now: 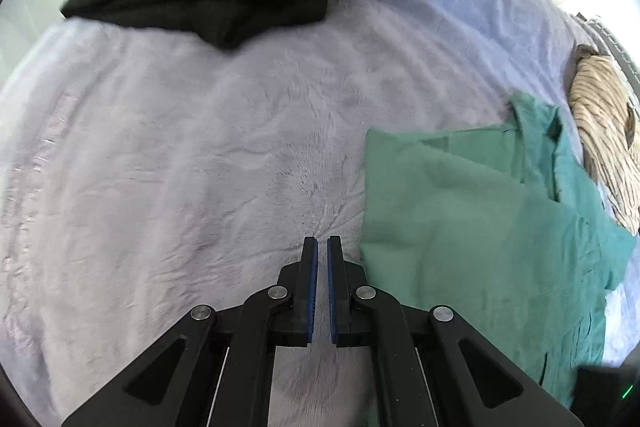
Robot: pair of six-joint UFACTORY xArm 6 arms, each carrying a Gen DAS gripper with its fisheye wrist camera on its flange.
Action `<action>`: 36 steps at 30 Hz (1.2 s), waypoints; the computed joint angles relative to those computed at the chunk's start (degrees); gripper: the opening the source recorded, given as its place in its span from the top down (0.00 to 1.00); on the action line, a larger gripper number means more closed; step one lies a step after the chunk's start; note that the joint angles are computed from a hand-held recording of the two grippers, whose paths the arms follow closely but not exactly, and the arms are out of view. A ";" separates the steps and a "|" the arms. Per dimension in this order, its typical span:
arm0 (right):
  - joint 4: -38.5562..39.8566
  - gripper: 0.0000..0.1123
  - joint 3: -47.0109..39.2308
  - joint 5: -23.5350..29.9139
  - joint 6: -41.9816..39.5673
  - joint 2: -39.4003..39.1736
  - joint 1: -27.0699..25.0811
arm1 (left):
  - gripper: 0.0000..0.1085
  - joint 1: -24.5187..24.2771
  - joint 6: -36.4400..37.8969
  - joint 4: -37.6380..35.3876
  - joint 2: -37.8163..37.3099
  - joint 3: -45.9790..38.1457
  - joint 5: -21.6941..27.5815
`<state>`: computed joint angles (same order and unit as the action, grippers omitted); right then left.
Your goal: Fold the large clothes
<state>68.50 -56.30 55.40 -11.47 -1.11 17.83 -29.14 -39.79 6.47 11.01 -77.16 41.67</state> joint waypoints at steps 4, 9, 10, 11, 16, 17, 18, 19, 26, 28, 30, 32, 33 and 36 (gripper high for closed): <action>-13.33 0.39 6.63 -7.52 4.74 -11.17 -8.28 | 0.94 -2.61 -2.72 4.27 -4.68 2.81 -1.28; -25.48 0.42 9.54 -14.46 16.58 -14.59 -19.59 | 0.94 -7.41 -7.45 8.47 -4.72 3.76 -0.63; -26.37 0.46 9.43 -14.98 18.35 -13.76 -20.91 | 0.94 -8.28 -8.00 8.16 -3.52 3.16 0.34; -27.18 0.61 9.31 -14.75 19.61 -13.06 -21.77 | 0.94 -9.07 -8.79 7.95 -2.35 2.40 1.48; -32.36 0.94 7.06 -15.55 17.93 -11.40 -20.16 | 0.94 -10.91 -12.96 13.87 0.72 1.40 4.17; -35.65 0.94 6.97 -17.83 16.66 -11.57 -19.04 | 0.94 -10.93 -13.12 14.15 1.21 1.05 4.21; -39.51 0.94 6.16 -19.28 17.79 -10.26 -17.72 | 0.94 -11.01 -13.43 14.53 1.48 0.79 4.41; -42.11 0.94 5.91 -18.48 18.85 -9.95 -18.29 | 0.94 -11.09 -13.76 14.79 1.65 0.54 4.67; -41.54 0.90 10.70 -11.48 21.76 -15.66 -25.30 | 0.94 -10.90 -15.23 14.94 -3.10 2.79 9.43; -38.81 0.90 12.49 -7.50 17.79 -19.12 -27.11 | 0.93 -10.45 -16.15 13.38 -6.29 5.73 9.32; -38.21 0.85 14.03 -4.54 16.14 -21.88 -27.63 | 0.66 -10.15 -17.03 10.86 -9.56 8.92 9.21; -37.82 0.66 16.31 -2.91 15.25 -25.58 -27.90 | 0.07 -11.12 -21.80 13.52 -12.71 11.51 10.91; -37.62 0.60 17.26 -2.23 14.79 -27.19 -28.18 | 0.06 -11.77 -23.03 14.85 -13.68 12.32 11.08; -39.01 0.55 19.36 -1.64 15.69 -30.51 -27.28 | 0.06 -13.00 -23.71 14.79 -14.58 12.88 12.89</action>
